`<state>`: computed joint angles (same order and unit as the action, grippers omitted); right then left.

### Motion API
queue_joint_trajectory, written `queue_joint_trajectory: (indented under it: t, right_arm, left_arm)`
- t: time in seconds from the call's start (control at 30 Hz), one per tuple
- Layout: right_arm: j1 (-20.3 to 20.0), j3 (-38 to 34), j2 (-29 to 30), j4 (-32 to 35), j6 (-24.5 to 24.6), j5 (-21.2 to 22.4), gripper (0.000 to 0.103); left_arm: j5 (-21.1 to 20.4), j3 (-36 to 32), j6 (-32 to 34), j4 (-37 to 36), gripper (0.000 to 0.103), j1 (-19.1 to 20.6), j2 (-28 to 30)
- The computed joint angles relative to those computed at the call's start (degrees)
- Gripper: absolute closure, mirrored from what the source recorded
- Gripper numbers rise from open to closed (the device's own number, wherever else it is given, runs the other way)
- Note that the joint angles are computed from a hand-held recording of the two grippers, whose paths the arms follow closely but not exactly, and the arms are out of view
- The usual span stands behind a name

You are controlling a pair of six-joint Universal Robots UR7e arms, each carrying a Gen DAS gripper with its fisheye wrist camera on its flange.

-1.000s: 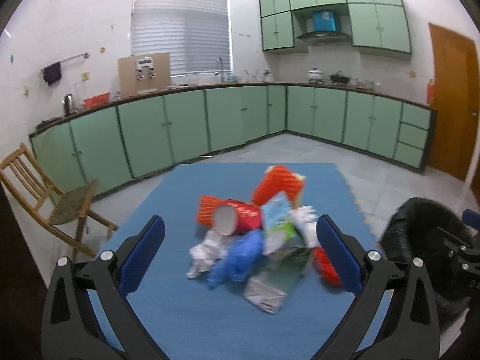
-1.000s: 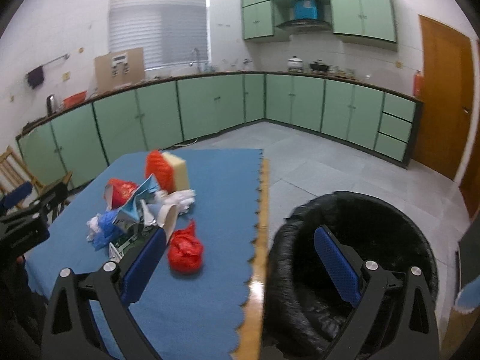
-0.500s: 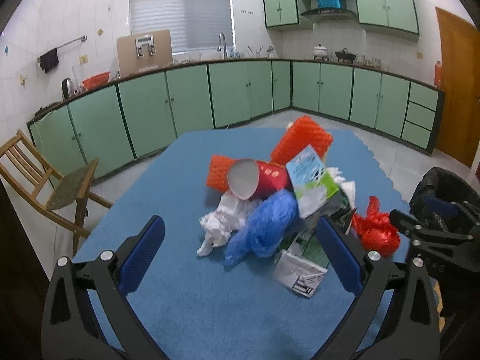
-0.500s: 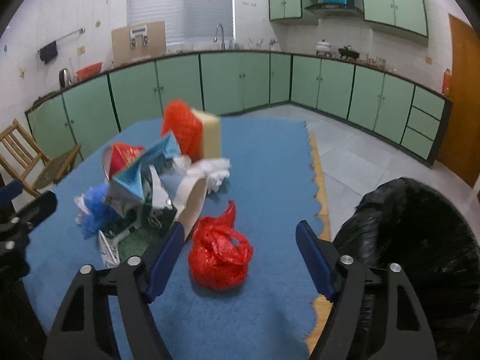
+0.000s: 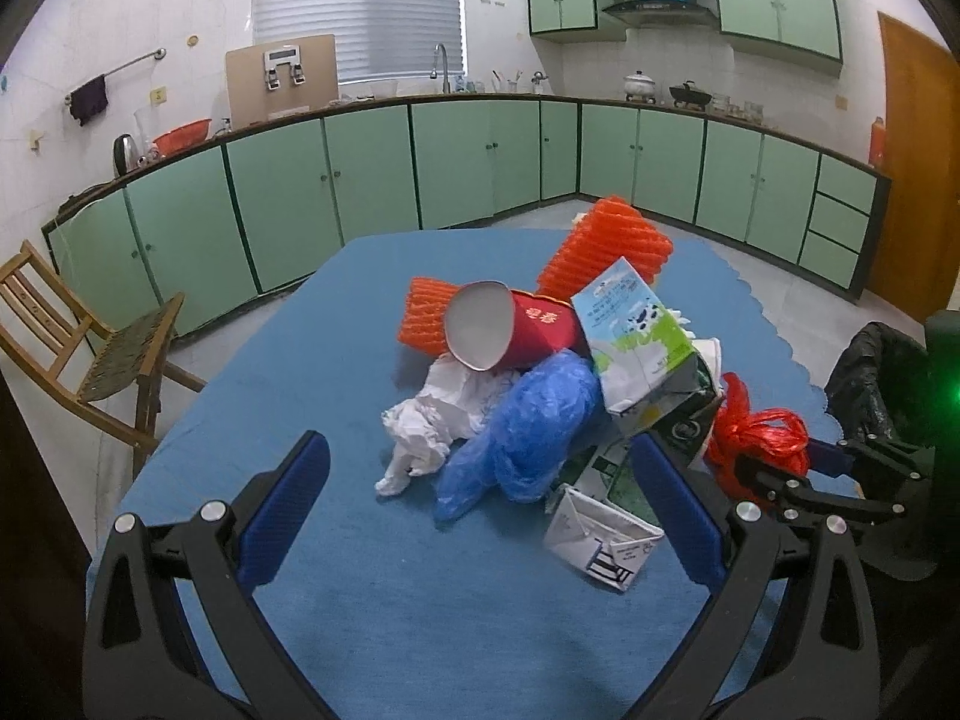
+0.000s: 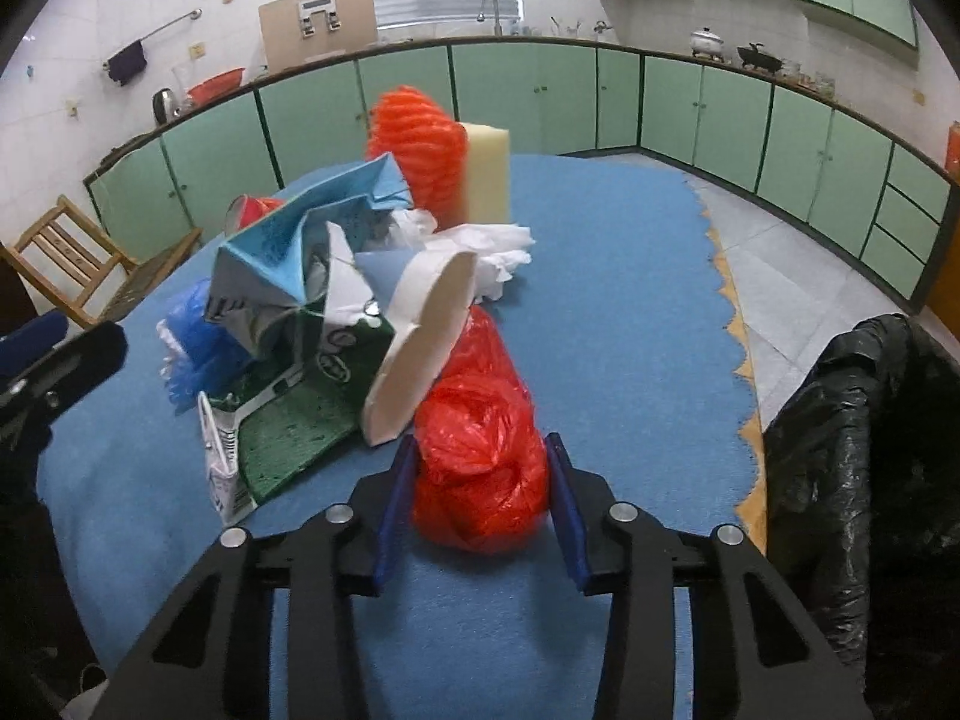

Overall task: Collect trash
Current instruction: 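Grasp the red plastic bag with the right gripper while the left tool approaches the pile, then grasp the milk carton with the left gripper while the right gripper holds the red bag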

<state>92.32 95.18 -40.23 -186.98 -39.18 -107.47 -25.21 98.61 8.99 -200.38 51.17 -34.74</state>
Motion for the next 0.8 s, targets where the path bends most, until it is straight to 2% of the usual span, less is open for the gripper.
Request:
queue_joint_trajectory:
  t: [0.17, 0.53, 0.6, 0.67, 0.8]
  right_arm:
    - [-0.12, 0.47, -1.47, 1.83, 1.02, 2.21, 0.067]
    - [0.37, 3.49, -6.27, -4.55, 1.47, 2.39, 0.067]
    - [0.23, 3.62, -6.52, -5.47, 1.34, 2.26, 0.067]
    - [0.04, 3.69, -6.65, -5.88, 1.46, 2.19, 0.067]
    - [-0.38, 3.53, -6.57, -5.82, 1.73, 2.40, 0.067]
  left_arm:
    - [-0.46, -0.48, -0.07, 0.41, 0.005, -0.12, 0.30]
    - [-2.90, -3.59, 1.77, 0.54, 0.006, -0.99, 2.42]
    - [-3.66, -4.80, 2.69, 0.70, 0.010, -1.04, 3.22]
    - [-4.33, -5.67, 2.68, 1.66, 0.019, -0.92, 3.62]
    - [-5.08, -7.69, 1.62, 3.82, 0.023, -0.46, 4.37]
